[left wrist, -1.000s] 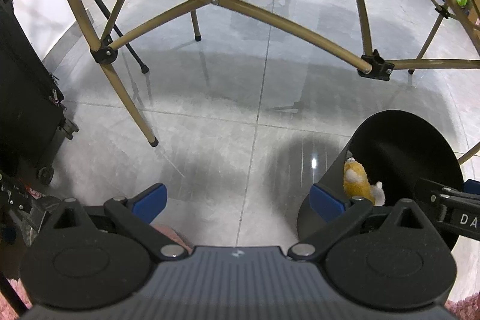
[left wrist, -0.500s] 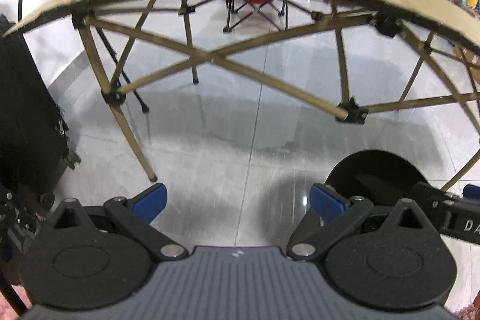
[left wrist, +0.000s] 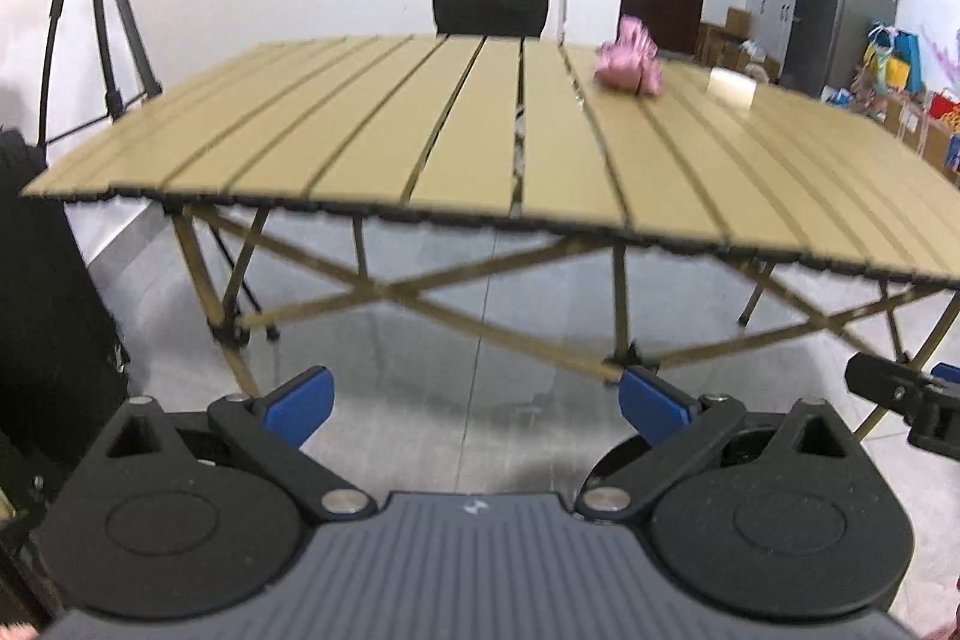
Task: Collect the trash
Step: 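Move both tools back up toward the table, then grasp the pink satin cloth with the left gripper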
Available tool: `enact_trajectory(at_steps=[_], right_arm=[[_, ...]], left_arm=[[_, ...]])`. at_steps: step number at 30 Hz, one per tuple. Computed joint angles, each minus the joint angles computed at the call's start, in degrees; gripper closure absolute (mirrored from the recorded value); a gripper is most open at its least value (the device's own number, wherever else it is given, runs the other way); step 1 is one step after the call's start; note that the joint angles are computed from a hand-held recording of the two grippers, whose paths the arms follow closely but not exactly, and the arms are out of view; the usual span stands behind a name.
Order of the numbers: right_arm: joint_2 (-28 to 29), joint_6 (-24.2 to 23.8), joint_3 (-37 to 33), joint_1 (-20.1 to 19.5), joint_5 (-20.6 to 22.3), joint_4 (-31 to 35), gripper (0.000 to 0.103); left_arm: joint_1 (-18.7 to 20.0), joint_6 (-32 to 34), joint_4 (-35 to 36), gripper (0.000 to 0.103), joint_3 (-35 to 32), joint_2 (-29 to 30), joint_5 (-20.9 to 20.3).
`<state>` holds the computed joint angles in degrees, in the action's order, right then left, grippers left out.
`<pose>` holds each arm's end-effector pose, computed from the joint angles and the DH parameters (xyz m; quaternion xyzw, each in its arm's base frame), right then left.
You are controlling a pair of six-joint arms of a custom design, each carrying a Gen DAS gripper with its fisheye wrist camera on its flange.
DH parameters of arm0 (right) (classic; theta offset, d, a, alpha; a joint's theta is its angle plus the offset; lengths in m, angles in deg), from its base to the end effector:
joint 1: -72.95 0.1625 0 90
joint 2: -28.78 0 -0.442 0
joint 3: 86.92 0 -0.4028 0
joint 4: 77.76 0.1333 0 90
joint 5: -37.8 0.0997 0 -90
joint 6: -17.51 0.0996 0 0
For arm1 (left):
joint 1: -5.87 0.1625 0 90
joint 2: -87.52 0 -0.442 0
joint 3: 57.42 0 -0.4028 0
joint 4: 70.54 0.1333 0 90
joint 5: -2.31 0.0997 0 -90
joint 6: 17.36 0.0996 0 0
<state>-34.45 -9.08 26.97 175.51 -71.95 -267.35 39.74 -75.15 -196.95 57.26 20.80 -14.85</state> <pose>0.2257 -0.5548 0.2592 0.2335 -0.8687 0.3859 0.2048 -0.3179 -0.4885 0.2206 0.0481 0.8014 -0.4510 0.3899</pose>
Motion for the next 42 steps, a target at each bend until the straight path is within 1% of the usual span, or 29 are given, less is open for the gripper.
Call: enact_trajectory(at_steps=[5, 9, 14, 18, 21, 26, 30, 35, 39, 42], right_arm=[[-1.06, -0.87, -2.39, 0.46, 0.64, -0.76, 0.0], [-0.96, -2.48, -5.35, 1.06, 0.58, -1.01, 0.0], [0.08, -4.15, -10.16, 1.45, 0.98, 0.28, 0.0], [1.48, -5.36, -14.5, 1.28, 1.47, 1.7, 0.0], [2.98, -5.66, -18.09, 1.01, 1.9, 3.05, 0.0], [6.15, -7.07, -24.78, 0.56, 1.99, 5.59, 0.0], [9.24, -8.25, -30.55, 0.07, 1.83, 8.03, 0.0], [13.72, -10.01, -38.61, -0.63, 1.38, 11.54, 0.0], [17.41, -10.55, -45.35, -1.23, 1.47, 14.92, 0.0], [20.44, -10.65, -50.84, -1.54, 1.28, 17.33, 0.0]], left_arm=[[-0.03, 9.04, -7.34, 0.0, -3.3, 1.95, 1.04], [0.32, 17.74, -14.44, 0.0, -6.67, 3.84, 0.5], [1.37, 30.31, -24.1, 0.0, -13.08, 8.03, 0.48], [2.77, 37.66, -27.7, 0.0, -19.28, 11.71, -0.43], [4.06, 39.06, -26.15, 0.0, -24.36, 14.2, -0.79], [6.29, 45.36, -28.23, 0.0, -33.03, 19.13, -2.3], [8.46, 47.92, -25.94, 0.0, -41.32, 23.47, -3.91], [11.35, 53.0, -24.34, 0.0, -53.15, 30.53, -4.72], [14.09, 53.56, -18.37, 0.0, -64.3, 36.46, -6.7], [16.08, 51.95, -11.99, 0.0, -73.85, 41.49, -7.43]])
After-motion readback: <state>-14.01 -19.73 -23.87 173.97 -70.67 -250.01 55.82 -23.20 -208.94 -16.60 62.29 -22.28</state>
